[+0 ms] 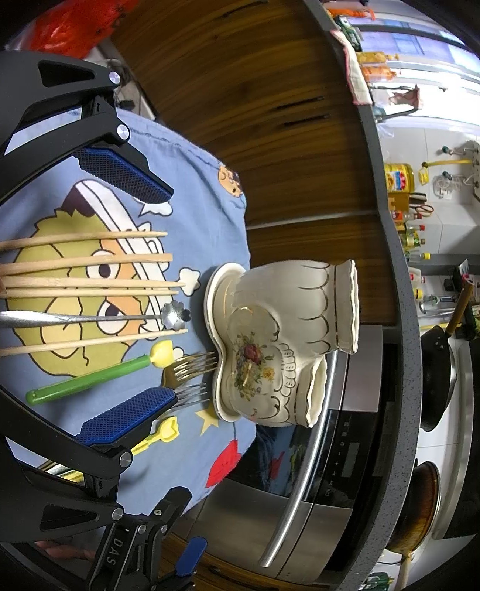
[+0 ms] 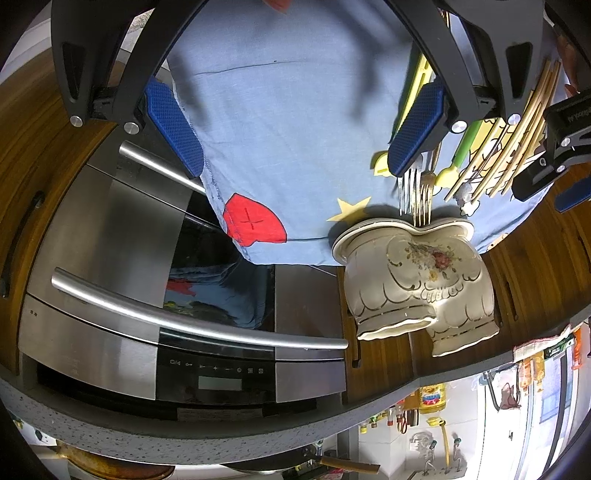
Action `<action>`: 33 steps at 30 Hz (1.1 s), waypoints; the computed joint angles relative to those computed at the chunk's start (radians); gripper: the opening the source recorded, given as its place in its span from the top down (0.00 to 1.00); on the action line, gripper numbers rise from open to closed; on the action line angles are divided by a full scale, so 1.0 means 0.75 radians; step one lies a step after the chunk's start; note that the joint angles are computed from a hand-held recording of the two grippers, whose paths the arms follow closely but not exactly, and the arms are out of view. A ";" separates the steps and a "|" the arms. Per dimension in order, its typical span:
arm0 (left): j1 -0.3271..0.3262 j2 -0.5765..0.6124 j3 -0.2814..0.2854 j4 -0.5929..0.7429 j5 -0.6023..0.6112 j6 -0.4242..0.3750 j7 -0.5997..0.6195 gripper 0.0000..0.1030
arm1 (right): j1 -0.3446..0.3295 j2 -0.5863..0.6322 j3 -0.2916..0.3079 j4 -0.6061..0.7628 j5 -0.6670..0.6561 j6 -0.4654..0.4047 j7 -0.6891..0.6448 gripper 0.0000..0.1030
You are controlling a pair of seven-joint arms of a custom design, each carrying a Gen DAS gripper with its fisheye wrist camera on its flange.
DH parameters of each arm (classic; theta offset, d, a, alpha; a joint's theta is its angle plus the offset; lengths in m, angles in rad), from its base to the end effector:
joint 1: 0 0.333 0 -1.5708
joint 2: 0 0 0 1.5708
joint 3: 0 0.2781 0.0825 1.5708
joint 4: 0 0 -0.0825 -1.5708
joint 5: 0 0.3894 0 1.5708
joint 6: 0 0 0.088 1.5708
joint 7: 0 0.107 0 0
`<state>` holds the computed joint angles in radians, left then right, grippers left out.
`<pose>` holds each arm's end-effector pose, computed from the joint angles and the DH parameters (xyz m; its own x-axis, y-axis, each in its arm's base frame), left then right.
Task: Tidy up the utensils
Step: 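Grasp a wooden chopstick with left tool while right grasps yellow tulip spoon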
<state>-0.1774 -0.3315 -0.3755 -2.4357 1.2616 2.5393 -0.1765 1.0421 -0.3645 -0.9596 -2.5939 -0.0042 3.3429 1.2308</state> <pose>0.4086 -0.2666 0.4163 0.2286 -0.9731 -0.0282 -0.5043 -0.0936 -0.8584 0.4873 0.0342 0.4061 0.3040 -0.9526 -0.0101 -0.5215 -0.1575 -0.8386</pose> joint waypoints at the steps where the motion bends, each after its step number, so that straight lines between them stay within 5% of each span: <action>1: 0.001 -0.011 -0.003 -0.005 0.001 -0.016 -0.003 0.04 | -0.007 0.001 0.007 0.005 -0.006 -0.022 -0.007 0.04; 6: 0.019 -0.137 0.048 -0.095 -0.107 0.052 0.020 0.04 | 0.044 -0.057 -0.037 0.018 -0.003 -0.030 -0.159 0.04; 8: 0.033 -0.204 0.040 -0.135 -0.179 0.028 0.072 0.04 | 0.157 -0.168 -0.160 0.012 -0.030 -0.005 -0.248 0.04; 14: 0.067 -0.314 0.014 -0.216 -0.332 -0.062 0.318 0.04 | 0.169 -0.215 -0.159 0.103 -0.022 -0.347 -0.456 0.05; 20: 0.076 -0.269 0.053 -0.233 -0.547 0.001 0.594 0.04 | 0.256 -0.217 -0.221 0.238 0.105 -0.698 -0.548 0.05; 26: 0.123 -0.244 0.004 -0.220 -0.643 -0.034 0.618 0.04 | 0.189 -0.146 -0.135 0.235 0.181 -0.715 -0.576 0.05; 33: 0.135 -0.206 -0.012 -0.201 -0.636 0.041 0.623 0.13 | 0.170 -0.043 -0.087 0.274 0.327 -0.785 -0.609 0.42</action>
